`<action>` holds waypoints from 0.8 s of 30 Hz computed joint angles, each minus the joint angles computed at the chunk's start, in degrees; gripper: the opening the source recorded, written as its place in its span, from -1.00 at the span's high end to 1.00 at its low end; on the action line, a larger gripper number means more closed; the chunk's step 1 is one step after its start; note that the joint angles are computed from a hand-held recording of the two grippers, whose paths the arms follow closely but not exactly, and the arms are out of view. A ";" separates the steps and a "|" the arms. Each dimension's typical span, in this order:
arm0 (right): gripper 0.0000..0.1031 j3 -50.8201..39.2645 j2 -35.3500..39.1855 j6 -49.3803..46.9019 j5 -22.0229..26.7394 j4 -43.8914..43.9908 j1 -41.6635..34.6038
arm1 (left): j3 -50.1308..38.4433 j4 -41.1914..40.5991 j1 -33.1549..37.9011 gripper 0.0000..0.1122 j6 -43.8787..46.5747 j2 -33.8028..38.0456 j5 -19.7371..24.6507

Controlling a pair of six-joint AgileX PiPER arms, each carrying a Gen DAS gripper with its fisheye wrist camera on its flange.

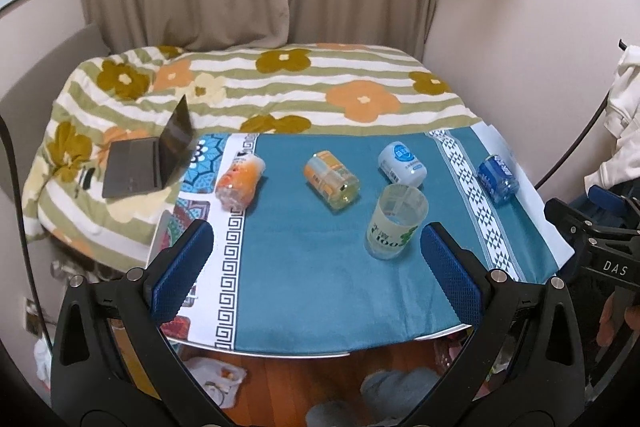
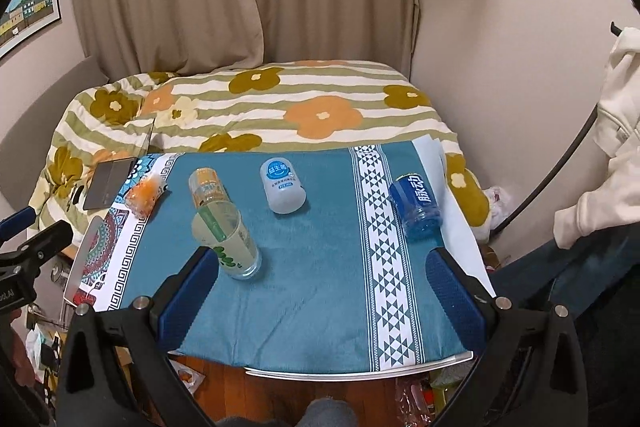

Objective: Flip cup upright

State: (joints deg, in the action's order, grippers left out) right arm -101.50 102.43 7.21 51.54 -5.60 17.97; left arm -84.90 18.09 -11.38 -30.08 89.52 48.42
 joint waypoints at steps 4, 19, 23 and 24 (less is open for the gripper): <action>-1.00 -0.28 -0.14 0.97 -0.08 -1.10 0.83 | -0.50 0.03 0.24 -0.84 0.12 0.34 -0.16; -1.00 -2.10 1.07 2.00 0.32 -2.25 1.45 | -2.34 -0.81 1.16 -0.84 1.43 1.60 -0.08; -1.00 -3.33 2.00 1.86 0.79 -2.12 1.23 | -3.77 -0.62 1.11 -0.84 1.43 2.80 0.18; -1.00 -3.58 2.20 1.78 0.84 -2.01 1.13 | -4.17 -0.62 1.23 -0.84 1.60 3.11 0.22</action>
State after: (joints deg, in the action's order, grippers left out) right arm -105.09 104.63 9.00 52.38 -7.61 19.09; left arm -89.07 17.47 -10.15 -28.47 92.63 48.64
